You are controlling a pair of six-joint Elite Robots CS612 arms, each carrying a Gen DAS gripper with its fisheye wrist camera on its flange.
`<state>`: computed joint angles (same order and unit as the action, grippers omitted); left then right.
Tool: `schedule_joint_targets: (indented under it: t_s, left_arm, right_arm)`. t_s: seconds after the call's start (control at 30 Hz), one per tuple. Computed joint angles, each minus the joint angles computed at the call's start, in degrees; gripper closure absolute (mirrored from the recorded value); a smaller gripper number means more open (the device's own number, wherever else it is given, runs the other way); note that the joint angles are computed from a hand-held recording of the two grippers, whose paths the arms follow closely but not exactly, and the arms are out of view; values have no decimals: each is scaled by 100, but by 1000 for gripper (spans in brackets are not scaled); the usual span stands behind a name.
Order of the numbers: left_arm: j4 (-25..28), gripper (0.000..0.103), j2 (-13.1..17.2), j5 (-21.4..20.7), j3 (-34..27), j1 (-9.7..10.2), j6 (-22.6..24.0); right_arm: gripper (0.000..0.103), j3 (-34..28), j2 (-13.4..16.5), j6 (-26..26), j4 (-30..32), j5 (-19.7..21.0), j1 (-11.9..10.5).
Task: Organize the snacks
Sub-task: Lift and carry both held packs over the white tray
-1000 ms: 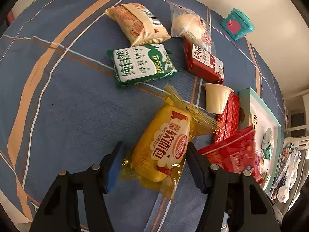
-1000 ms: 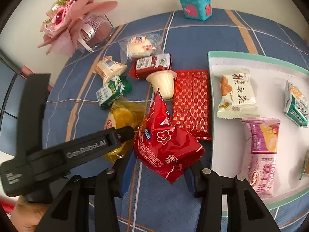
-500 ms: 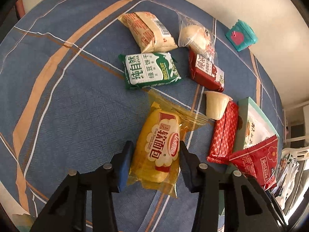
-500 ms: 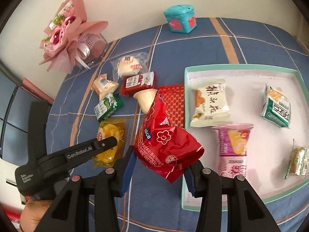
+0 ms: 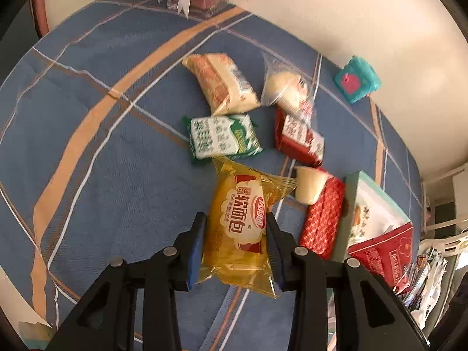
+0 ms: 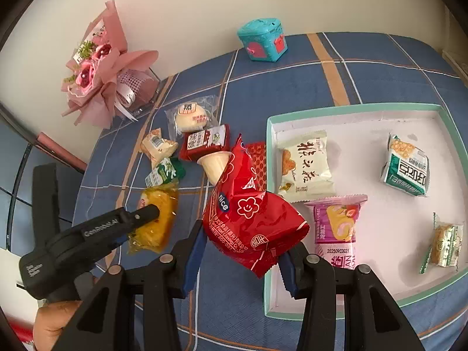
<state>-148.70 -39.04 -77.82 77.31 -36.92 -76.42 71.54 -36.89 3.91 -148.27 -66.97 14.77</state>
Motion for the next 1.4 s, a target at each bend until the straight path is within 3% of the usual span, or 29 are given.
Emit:
schedule_joint_targets:
  t_s: [0.23,0.6,1.03,1.27,1.4]
  left_arm:
    - [-35,63,-21,384,-154,-96,227]
    - [237,63,263,450,-790,-237,793]
    - [743,63,741,489,-1796,-447,1822]
    - [805,63,1095,470,-2451,-481,2226]
    - [922,63,1302,485,-2817,-482,2392]
  right_arm:
    - [54,7,-15,170,-101,21,-79]
    - [54,-17,4,960,-149,-79,-371]
    - [54,43,-3,2022,-392,-915,-634]
    - [54,-52,90,2019,-629,-1296,-660]
    - [54,-36,130,2128,-1100,-1461,-685]
